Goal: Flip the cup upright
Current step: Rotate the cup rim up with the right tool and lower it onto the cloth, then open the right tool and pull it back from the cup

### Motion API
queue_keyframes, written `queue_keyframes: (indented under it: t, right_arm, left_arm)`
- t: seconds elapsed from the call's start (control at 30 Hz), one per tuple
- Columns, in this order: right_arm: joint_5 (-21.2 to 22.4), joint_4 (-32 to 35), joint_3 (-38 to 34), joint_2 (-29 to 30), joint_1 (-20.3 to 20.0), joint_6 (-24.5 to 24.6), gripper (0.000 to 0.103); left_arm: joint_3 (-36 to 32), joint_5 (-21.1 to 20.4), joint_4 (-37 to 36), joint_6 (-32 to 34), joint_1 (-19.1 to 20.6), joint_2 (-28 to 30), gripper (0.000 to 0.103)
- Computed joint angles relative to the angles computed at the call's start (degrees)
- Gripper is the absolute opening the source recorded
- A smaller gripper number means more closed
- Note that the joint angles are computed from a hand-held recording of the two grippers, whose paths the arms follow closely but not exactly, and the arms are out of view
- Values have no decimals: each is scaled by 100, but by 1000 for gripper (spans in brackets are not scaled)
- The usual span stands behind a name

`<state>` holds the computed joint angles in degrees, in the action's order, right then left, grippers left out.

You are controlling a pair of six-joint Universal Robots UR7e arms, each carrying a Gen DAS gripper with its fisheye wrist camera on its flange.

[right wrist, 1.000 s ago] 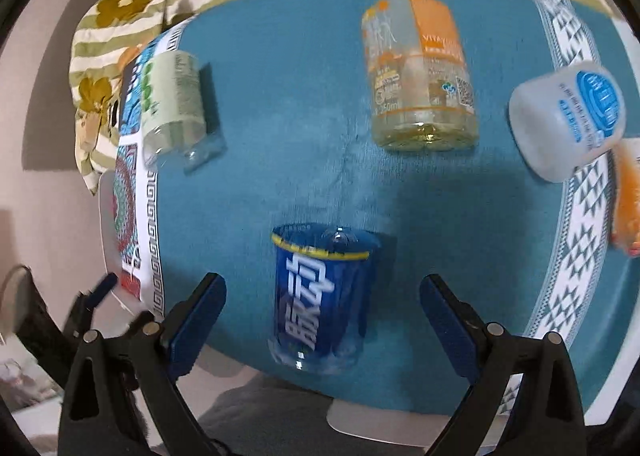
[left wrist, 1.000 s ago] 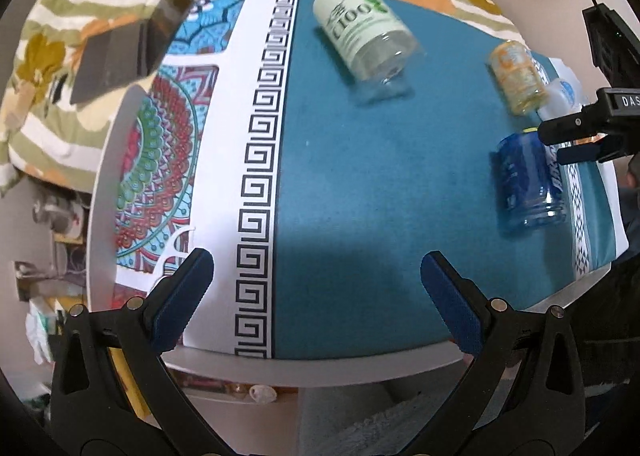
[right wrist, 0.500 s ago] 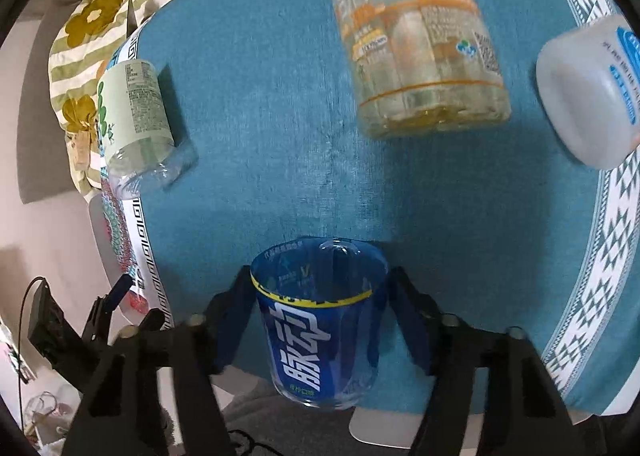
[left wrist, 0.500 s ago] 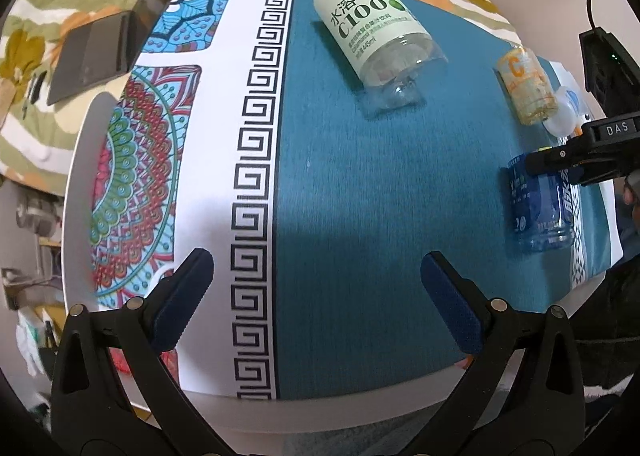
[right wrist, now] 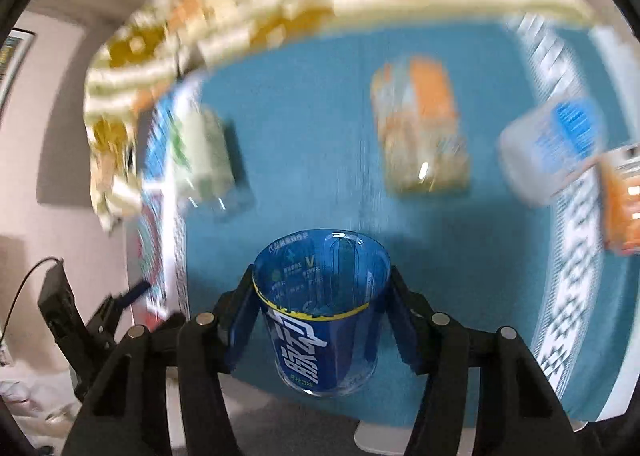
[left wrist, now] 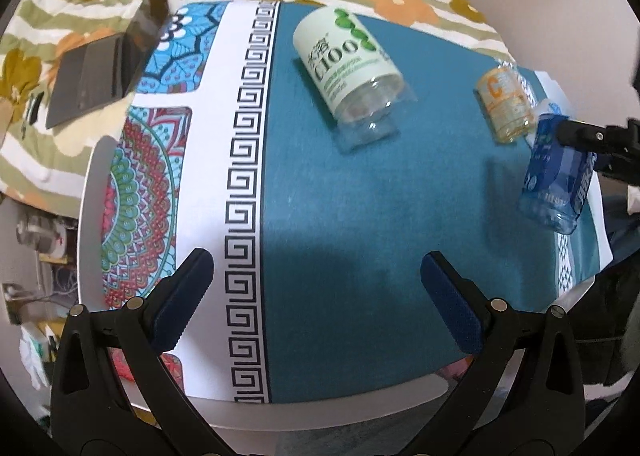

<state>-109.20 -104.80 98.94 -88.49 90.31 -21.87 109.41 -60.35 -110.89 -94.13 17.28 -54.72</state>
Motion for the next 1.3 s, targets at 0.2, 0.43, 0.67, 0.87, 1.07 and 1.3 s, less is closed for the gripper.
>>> queue_keyframes:
  t: [0.2,0.43,0.67,0.87,1.07,1.3]
  right_arm:
    - [676,-3181,1760,-969,-298,-750,55]
    - [847,-5757,2829,-834,-467,-1781,55]
    - [939,-6253,3195,-948,-627,-2242,55]
    - [735,-5992,3319,-1189,-639,-2525,55]
    - [650,-5880,3343,-1251,-655,-2737,55]
    - [547,-5495,3227,-1224,-714,-2716,55]
  left_arm:
    - [-64,168,127,-99,-35,16,103]
    - [-98,220,469,-256,-104,73,103]
    - [74,56,324,-352,-172,49,103]
    - [152,6,-43,-168,-188,100,103]
    - [173,-31,-319,-48,-135,204,103]
    - [61,-12,-367,-149,-143,349,103]
